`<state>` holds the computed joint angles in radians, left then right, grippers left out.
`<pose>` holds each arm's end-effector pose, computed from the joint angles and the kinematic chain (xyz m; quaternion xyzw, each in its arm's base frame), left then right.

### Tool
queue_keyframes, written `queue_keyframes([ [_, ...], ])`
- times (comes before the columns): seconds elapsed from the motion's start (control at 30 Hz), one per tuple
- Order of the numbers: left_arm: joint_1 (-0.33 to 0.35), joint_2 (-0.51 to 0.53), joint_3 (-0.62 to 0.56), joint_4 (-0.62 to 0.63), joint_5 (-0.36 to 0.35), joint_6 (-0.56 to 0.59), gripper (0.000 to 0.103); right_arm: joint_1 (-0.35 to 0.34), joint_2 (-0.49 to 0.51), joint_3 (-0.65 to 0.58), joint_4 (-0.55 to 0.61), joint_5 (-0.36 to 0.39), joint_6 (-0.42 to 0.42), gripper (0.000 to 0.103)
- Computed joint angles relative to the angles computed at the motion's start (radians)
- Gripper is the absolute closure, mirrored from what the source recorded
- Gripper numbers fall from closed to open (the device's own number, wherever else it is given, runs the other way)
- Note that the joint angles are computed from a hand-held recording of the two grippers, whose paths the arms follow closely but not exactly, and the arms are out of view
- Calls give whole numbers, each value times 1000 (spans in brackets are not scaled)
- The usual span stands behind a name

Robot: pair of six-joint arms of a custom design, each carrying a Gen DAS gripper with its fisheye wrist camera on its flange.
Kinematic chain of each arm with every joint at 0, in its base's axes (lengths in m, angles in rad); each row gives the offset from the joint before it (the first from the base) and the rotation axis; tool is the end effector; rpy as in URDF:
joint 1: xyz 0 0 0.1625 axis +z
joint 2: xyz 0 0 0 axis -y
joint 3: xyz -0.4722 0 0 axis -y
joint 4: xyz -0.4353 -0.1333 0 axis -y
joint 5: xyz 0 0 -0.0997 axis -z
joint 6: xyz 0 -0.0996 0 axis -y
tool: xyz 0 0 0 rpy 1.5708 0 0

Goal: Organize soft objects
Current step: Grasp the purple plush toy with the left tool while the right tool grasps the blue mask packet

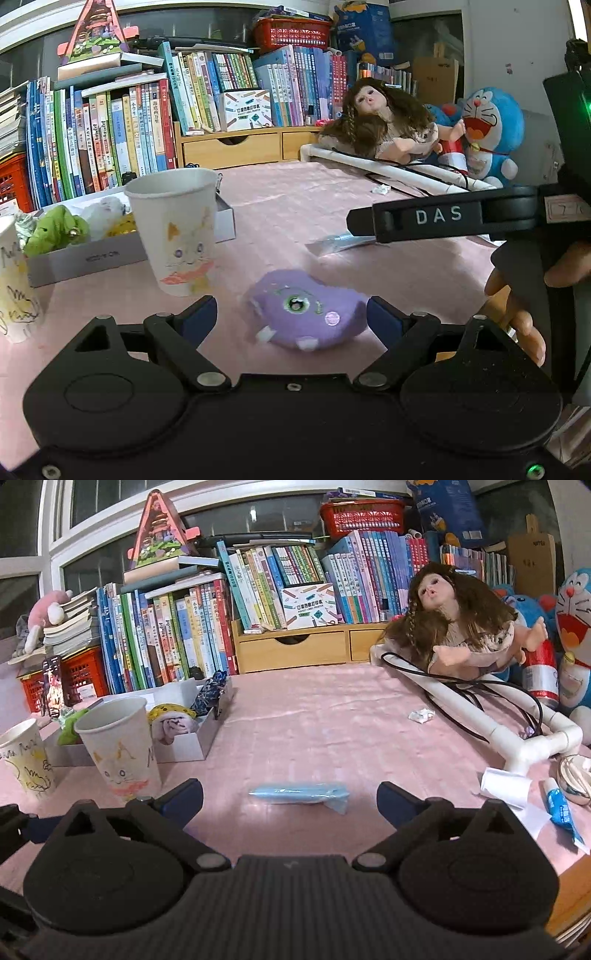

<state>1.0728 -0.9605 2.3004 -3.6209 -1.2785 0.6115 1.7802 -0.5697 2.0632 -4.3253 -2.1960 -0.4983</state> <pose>-0.1003 -0.5237 0.1184 0.4456 0.8152 -0.3357 0.1558 0.1853 -0.5112 0.0535 0.0963 -0.7838 0.5194 0.3266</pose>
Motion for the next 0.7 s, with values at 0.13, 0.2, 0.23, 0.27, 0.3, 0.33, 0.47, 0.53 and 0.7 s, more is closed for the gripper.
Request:
queue_keyframes([
  [0.13, -5, 32, -13, -21, 9, 1, 16, -17, -12, 6, 21, 21, 33, 0],
  [0.2, -7, 43, -19, -21, 14, 0, 16, -24, -19, 9, 36, 33, 39, 0],
  [0.23, -8, 49, -21, -21, 16, -2, 16, -26, -21, 9, 45, 37, 40, 0],
  [0.27, -9, 55, -23, -23, 18, -4, 16, -28, -24, 8, 57, 40, 38, 0],
  [0.3, -10, 60, -24, -27, 20, -5, 16, -30, -25, 6, 67, 41, 33, 0],
  [0.33, -11, 66, -26, -30, 22, -6, 16, -32, -26, 3, 76, 43, 28, 0],
  [0.47, -13, 87, -34, -44, 32, -12, 16, -36, -31, -17, 131, 41, 16, 0],
  [0.53, -12, 92, -38, -41, 34, -23, 16, -37, -31, -31, 161, 33, 6, 0],
  [0.7, -2, 102, -49, -47, 25, -43, 16, -35, -22, -67, 208, -9, -14, 0],
])
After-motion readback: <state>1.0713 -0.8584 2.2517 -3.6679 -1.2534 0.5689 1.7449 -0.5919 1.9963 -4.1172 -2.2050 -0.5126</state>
